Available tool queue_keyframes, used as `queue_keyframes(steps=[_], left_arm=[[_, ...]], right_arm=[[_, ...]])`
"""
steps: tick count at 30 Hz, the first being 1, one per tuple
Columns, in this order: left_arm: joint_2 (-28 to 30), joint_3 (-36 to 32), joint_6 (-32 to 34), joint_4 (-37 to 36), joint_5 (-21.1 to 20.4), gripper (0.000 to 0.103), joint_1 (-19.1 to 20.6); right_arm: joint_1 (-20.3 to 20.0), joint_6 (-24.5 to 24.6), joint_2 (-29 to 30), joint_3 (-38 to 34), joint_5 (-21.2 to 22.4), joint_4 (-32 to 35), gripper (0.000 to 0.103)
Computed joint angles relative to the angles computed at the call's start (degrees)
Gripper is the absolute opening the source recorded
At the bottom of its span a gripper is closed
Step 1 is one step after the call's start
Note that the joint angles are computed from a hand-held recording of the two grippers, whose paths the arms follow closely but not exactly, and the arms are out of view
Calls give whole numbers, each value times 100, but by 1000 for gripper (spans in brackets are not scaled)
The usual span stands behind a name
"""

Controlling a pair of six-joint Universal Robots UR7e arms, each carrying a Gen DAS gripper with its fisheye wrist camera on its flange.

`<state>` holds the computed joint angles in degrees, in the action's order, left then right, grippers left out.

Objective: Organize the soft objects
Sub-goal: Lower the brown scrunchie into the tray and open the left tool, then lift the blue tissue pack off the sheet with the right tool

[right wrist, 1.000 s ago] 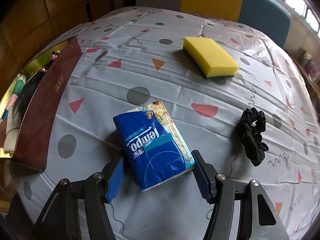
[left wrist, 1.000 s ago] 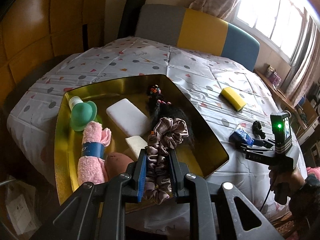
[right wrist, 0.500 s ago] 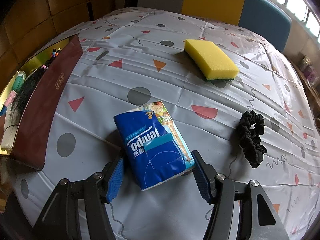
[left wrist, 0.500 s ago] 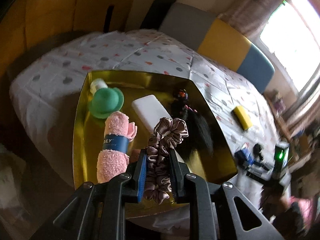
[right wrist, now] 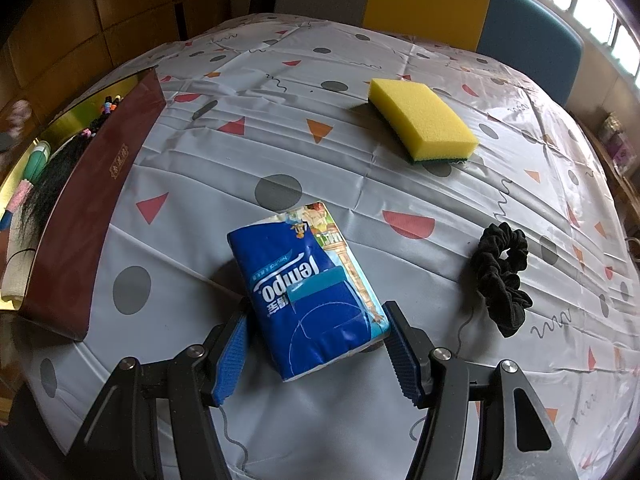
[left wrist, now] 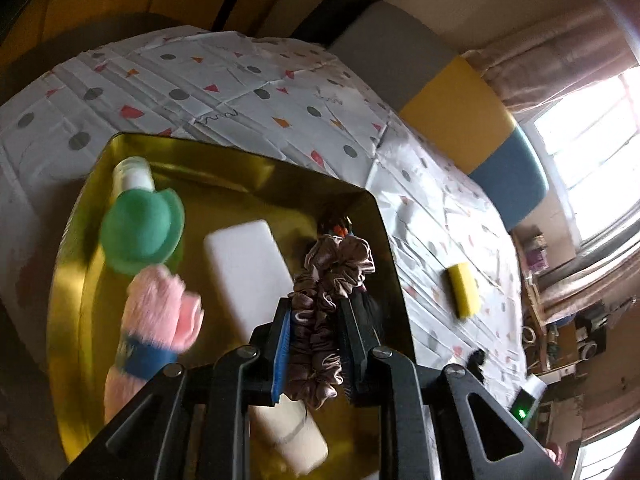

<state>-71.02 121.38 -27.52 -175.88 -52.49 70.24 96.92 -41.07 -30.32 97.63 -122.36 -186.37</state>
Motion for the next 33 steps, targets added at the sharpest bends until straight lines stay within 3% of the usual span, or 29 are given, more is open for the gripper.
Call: queue_keyframes(steps=[4,8,14,20,23,33], left_arm=[[315,-434,-16,266,-59,20,223],[542,-796,-98,673,-192,29,439],[612,-904,-12,873,-118,36,438],[470,-385,602,542,1050,37,-156],[389,-66,897,228,1425,37,-409],[18,899,981,-214,2239,37,-1089]], right_arm=[[-1,-13,0,2,0,-7,63],[-4,-20,-1,0,3,-3,63],[-4,-30,-3,3,8,-9,63],[-5,-66,2,11,4,-44,63],[-5,-79,6,17,2,-66,63],[0,-200,30,48,-13,-210,63]])
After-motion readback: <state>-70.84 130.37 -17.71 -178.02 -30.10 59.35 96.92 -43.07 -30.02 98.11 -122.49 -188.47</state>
